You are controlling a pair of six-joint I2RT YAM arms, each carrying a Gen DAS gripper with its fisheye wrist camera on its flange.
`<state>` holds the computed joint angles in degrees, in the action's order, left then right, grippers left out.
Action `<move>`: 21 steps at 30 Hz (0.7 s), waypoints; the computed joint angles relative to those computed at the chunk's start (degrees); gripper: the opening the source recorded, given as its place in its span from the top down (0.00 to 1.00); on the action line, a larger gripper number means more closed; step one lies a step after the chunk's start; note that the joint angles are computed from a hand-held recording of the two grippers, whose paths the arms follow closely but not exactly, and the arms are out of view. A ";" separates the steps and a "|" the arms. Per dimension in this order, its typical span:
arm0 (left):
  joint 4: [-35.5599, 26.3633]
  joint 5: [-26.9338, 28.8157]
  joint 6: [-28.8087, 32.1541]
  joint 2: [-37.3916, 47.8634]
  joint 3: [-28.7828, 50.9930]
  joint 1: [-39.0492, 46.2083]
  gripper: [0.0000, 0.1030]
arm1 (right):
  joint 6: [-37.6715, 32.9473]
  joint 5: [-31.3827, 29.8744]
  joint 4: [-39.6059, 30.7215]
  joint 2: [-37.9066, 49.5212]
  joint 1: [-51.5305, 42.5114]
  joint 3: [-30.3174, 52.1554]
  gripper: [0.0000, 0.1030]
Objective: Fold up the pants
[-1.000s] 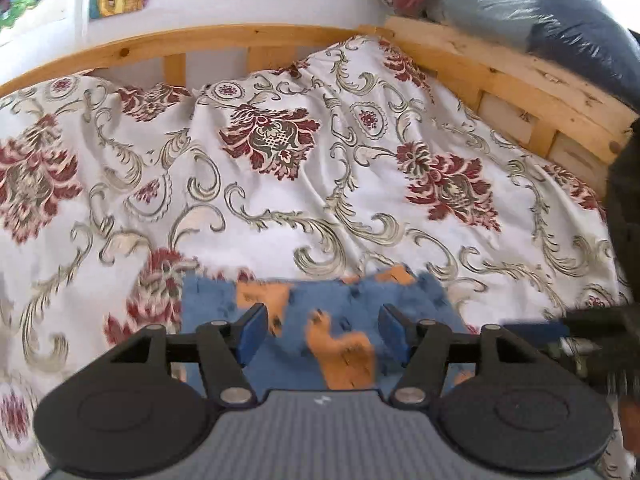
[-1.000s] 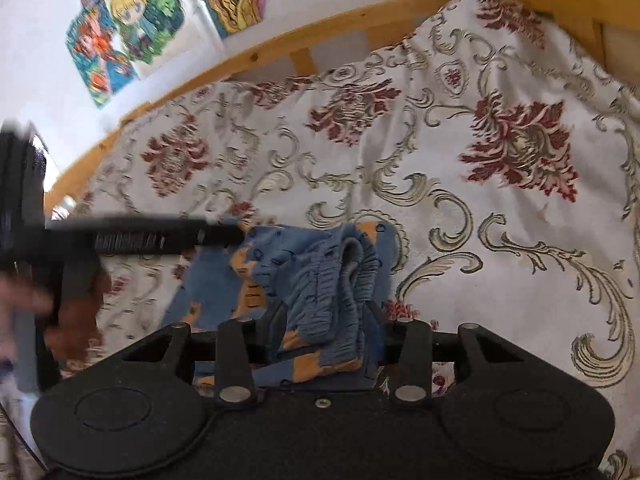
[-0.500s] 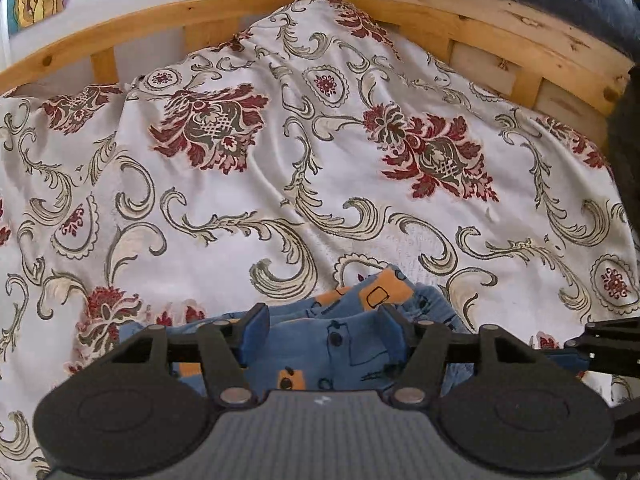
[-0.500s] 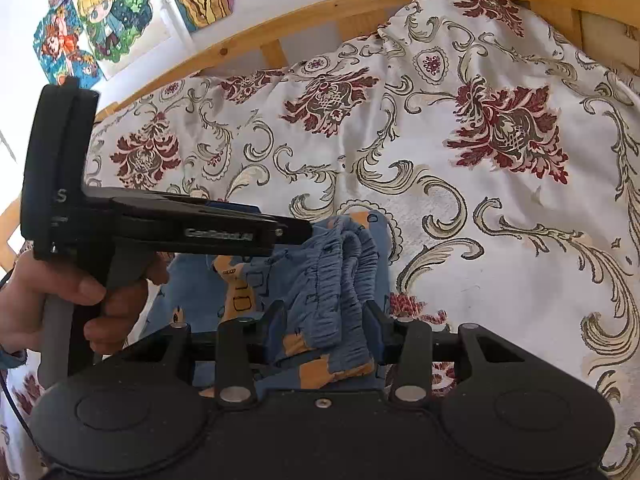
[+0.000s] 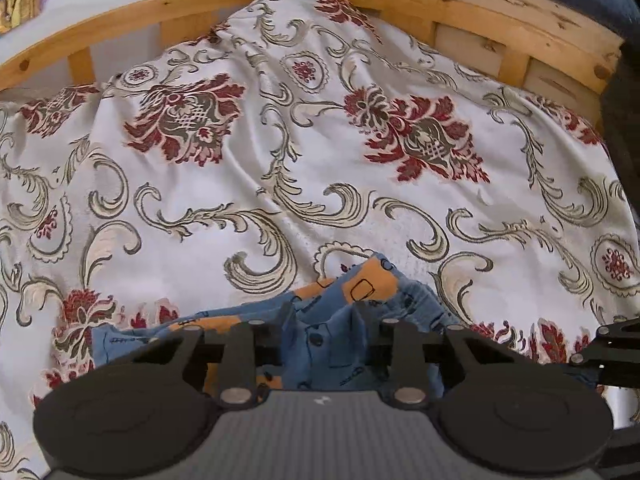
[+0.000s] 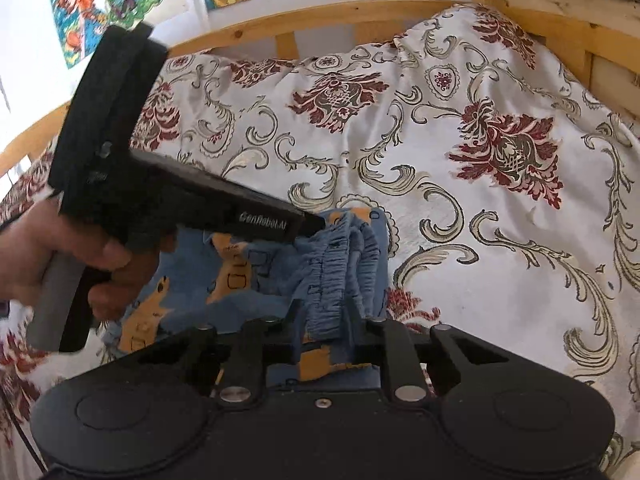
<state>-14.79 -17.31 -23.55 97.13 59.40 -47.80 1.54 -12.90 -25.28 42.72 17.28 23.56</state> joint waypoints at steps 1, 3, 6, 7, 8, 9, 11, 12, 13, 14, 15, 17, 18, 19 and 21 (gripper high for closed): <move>0.36 0.01 0.57 0.08 -0.05 -0.01 0.77 | -0.11 -0.32 -0.79 -0.77 -0.40 -0.16 0.80; 1.64 0.98 0.72 -0.70 -0.92 0.46 0.77 | -0.62 -1.99 -2.91 -2.72 -2.51 -0.27 0.81; 2.66 2.72 -0.10 -2.03 -2.15 1.37 0.76 | -0.91 -3.33 -6.33 -5.79 -4.15 -0.37 0.81; 2.76 2.61 0.20 -2.16 -2.39 1.38 0.76 | -0.59 -3.21 -7.16 -6.50 -4.01 -0.52 0.81; 2.65 2.10 0.86 -1.89 -2.38 1.19 0.76 | -0.25 -2.89 -7.27 -6.78 -3.72 -0.87 0.81; 2.17 0.94 1.42 -1.19 -2.08 0.76 0.76 | 0.07 -2.62 -6.95 -6.70 -3.58 -1.41 0.80; 2.53 0.20 2.38 -0.13 -2.10 0.44 0.76 | 0.74 -3.12 -6.92 -6.44 -4.28 -2.04 0.80; 3.15 0.07 2.53 0.04 -2.43 0.35 0.76 | 0.47 -3.57 -7.29 -6.14 -4.91 -2.01 0.79; 3.68 -0.05 2.43 -0.14 -2.76 0.29 0.74 | 0.05 -3.85 -7.92 -6.21 -5.26 -1.87 0.78; 4.24 -0.13 2.05 -0.78 -3.32 0.25 0.72 | -0.05 -3.72 -8.56 -6.50 -5.37 -1.66 0.73; 4.88 -0.17 1.61 -1.83 -4.06 0.21 0.72 | 0.08 -3.22 -9.34 -7.81 -5.30 -1.61 0.66; 5.83 -0.93 1.76 -4.40 -5.76 -0.17 0.62 | -0.01 -2.88 -10.28 -10.33 -5.14 -1.48 0.66; 6.59 -1.25 2.35 -5.98 -6.97 -0.43 0.51 | -0.19 -2.89 -10.22 -10.95 -5.00 -1.38 0.63; 7.27 -2.10 2.54 -8.02 -8.65 -0.97 0.44 | -0.45 -2.99 -9.59 -11.16 -4.85 -1.40 0.61; 6.04 -3.22 0.81 -11.48 -10.88 -1.66 0.38 | -0.40 -1.61 -7.86 -10.83 -3.16 -1.46 0.53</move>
<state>-8.75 -20.53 -22.74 85.66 48.52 -49.46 1.14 -14.51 -33.14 31.90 14.12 22.11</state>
